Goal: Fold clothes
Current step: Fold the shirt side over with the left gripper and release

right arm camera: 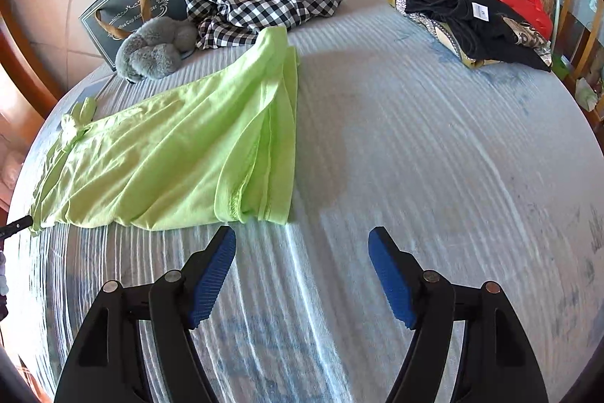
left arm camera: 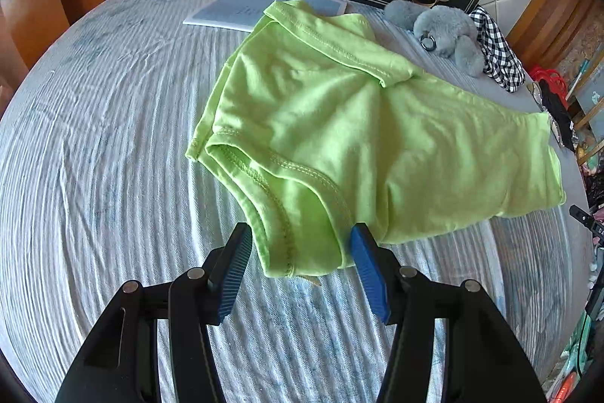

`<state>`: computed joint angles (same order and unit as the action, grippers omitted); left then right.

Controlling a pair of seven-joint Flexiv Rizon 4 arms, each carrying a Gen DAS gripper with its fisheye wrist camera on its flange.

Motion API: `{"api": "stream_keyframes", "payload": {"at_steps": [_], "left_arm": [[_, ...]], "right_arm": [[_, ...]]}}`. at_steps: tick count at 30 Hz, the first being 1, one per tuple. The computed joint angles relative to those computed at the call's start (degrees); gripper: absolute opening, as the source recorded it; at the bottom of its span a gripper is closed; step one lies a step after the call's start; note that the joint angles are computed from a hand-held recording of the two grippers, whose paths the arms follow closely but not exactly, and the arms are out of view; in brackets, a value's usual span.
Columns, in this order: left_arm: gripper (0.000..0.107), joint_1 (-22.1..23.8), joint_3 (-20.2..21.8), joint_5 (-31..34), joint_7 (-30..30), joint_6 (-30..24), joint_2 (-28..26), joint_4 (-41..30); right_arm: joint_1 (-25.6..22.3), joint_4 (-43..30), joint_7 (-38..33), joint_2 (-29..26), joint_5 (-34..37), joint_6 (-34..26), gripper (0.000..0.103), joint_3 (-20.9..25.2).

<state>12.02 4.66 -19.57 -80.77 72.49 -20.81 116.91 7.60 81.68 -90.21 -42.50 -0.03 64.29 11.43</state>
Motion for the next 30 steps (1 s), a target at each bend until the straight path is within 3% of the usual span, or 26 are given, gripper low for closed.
{"api": "stream_keyframes", "payload": {"at_steps": [4,6,8,9,10,11,12,16,20,22,23,24,26,27,28,30], "left_arm": [[0.055,-1.6,1.3,1.9,-3.6,1.7,-2.1,-1.3],[0.056,-3.3,3.2,4.3,-6.6,2.8,-3.3,-2.5],[0.055,-4.6,4.7,6.3,-9.5,3.5,-4.3,-3.7],[0.037,-4.8,5.0,6.9,-10.5,3.3,-4.6,-4.3],[0.008,-4.5,4.8,7.1,-10.8,2.6,-4.6,-4.8],[0.006,-4.3,4.9,7.5,-11.0,1.7,-4.4,-5.2],[0.006,-4.1,5.1,8.2,-11.0,0.9,-3.9,-5.5],[0.005,-3.2,5.6,10.7,-10.3,-2.1,-1.3,-5.6],[0.003,-2.4,6.4,13.8,-9.8,-7.3,1.2,-4.5],[0.004,-1.0,5.4,13.1,-7.9,-8.3,1.3,-3.4],[0.004,-0.6,4.9,12.4,-7.4,-7.7,1.5,-2.8],[0.005,0.2,4.0,10.6,-6.6,-6.7,1.8,-1.9],[0.020,2.3,1.3,5.0,-3.7,-3.7,2.9,0.2],[0.044,3.0,0.2,2.3,-2.1,-1.6,3.4,1.1],[0.059,3.4,-0.6,0.4,-0.7,0.7,3.5,1.6],[0.059,2.5,0.1,0.7,-0.4,3.0,2.6,0.3]], "right_arm": [[0.8,-0.6,-1.3,-0.9,-0.2,1.0,0.074,0.8],[2.1,-0.9,-1.1,-1.6,-1.0,2.4,0.083,0.1],[3.5,-1.7,0.2,-2.9,-2.1,3.5,0.084,-1.0],[4.3,-2.6,1.2,-3.7,-2.6,3.0,0.076,-1.6],[6.1,-2.8,3.5,-4.2,-4.5,2.9,0.063,-4.1],[7.6,-2.7,5.3,-4.2,-6.9,2.6,0.029,-6.2],[7.7,-3.2,5.5,-4.1,-7.8,1.4,0.012,-6.5],[8.0,-1.0,6.9,-1.3,-11.6,-0.6,0.012,-8.0],[6.7,0.5,7.4,1.2,-13.2,-8.8,0.010,-7.8],[5.3,0.8,6.0,1.3,-12.3,-11.1,0.011,-6.7],[5.3,1.3,6.4,1.5,-12.5,-11.0,0.022,-7.1],[5.5,1.8,7.4,1.9,-12.8,-10.5,0.043,-7.7],[4.6,2.8,8.5,3.0,-11.7,-7.7,0.049,-7.2],[4.2,3.1,8.5,3.4,-11.1,-6.3,0.050,-6.7],[3.9,3.4,8.2,3.7,-10.8,-5.2,0.054,-6.3],[3.4,3.9,7.5,4.2,-10.0,-2.8,0.070,-5.4]]}}
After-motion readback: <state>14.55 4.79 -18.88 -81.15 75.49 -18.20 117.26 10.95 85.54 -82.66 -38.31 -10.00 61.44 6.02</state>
